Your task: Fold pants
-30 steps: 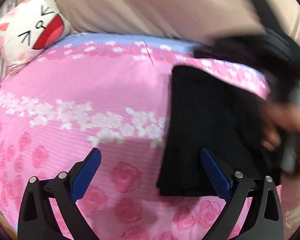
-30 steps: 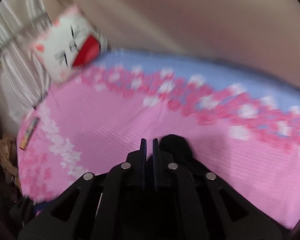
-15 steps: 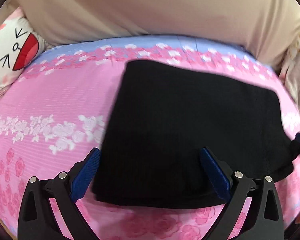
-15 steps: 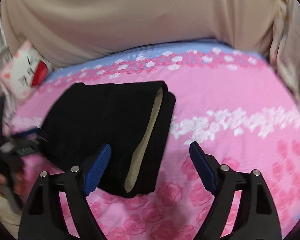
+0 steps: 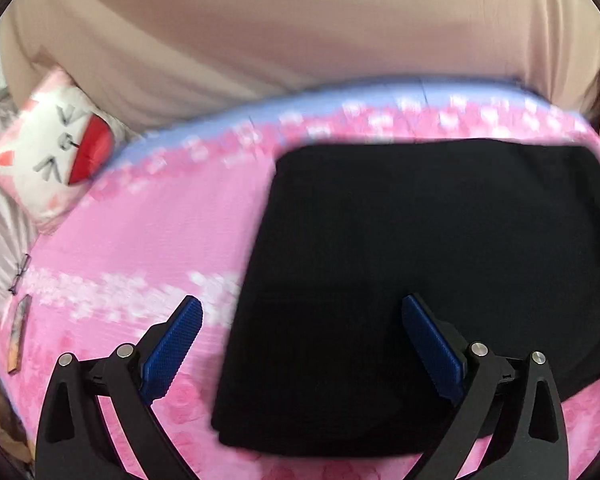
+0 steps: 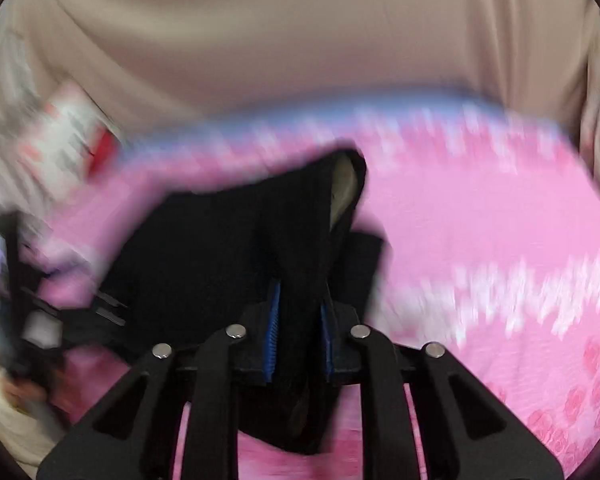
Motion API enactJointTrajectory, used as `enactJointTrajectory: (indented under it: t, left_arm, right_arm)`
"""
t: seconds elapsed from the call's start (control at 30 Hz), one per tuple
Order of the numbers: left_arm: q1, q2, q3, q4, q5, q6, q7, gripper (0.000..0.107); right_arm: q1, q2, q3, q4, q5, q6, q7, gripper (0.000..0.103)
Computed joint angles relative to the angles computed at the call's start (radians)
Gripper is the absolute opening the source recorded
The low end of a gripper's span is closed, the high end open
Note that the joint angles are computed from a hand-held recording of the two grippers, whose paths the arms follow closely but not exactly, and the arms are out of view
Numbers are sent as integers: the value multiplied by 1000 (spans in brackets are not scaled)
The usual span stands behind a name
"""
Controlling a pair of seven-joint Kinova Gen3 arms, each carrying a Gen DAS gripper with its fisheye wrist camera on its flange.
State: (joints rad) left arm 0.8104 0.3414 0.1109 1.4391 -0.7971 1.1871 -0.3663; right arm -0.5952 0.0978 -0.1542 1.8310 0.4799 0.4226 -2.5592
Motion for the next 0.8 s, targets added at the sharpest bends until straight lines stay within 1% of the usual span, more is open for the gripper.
enactJointTrajectory:
  t: [0.03, 0.07, 0.1, 0.13, 0.17, 0.2, 0.23, 0.27, 0.37, 0.4, 0.47, 0.53, 0.57, 0.6, 0.63, 0.7, 0.77, 0.8]
  left_arm:
    - [3, -14, -16, 17, 11, -25, 20, 98]
    - [-6, -28, -14, 25, 26, -35, 24, 98]
    - [-27, -38, 7, 24, 38, -34, 12, 98]
    - [-38, -45, 18, 15, 46, -23, -6, 98]
    - [-31, -52, 15, 11, 39, -6, -7, 98]
    - [-20, -63, 13, 20, 19, 0, 8, 98]
    - [-12, -69, 16, 27, -1, 8, 22, 98]
    - [-7, -66, 19, 23, -16, 30, 26, 98]
    - [-1, -34, 16, 5, -38, 89, 9, 98]
    - [-8, -32, 21, 11, -39, 87, 4, 98]
    - [-18, -47, 22, 38, -35, 58, 7, 98]
    - [-19, -49, 25, 42, -42, 63, 3, 98]
    - [-21, -48, 26, 41, -44, 63, -2, 98]
    - [-24, -49, 27, 43, -43, 61, -6, 98]
    - [-25, -51, 29, 43, -40, 59, -8, 98]
    - [-31, -56, 30, 48, -33, 50, -10, 98]
    - [-32, -57, 32, 51, -35, 47, -10, 98]
    - [-34, -58, 32, 53, -34, 43, -11, 98]
  right_arm:
    - [46, -16, -37, 26, -12, -38, -33, 34]
    - [75, -35, -60, 46, -7, -60, -73, 35]
    - [86, -70, -66, 66, 13, -66, -107, 36]
    - [77, -87, -62, 72, 50, -55, -140, 36]
    - [54, -107, -49, 76, 91, -29, -172, 38]
    - [43, -117, -56, 70, 132, 11, -212, 38]
    - [50, -133, -77, 69, 156, 36, -236, 38]
    - [55, -143, -89, 70, 165, 45, -244, 38]
    - [59, -139, -133, 52, 145, 70, -194, 38]
    - [61, -131, -135, 52, 122, 68, -166, 38]
    - [33, -61, -148, 35, 121, 80, -159, 38]
    - [-43, -23, -124, 17, 185, 135, -213, 42]
    - [-84, -18, -104, 5, 216, 171, -239, 42]
    - [-107, -15, -93, -4, 230, 191, -249, 42]
    - [-111, -26, -92, -8, 227, 195, -248, 42]
    - [-86, -47, -108, -3, 203, 172, -244, 41]
    - [-94, -24, -97, -12, 185, 184, -199, 41]
    - [-100, -14, -84, -4, 177, 173, -184, 41]
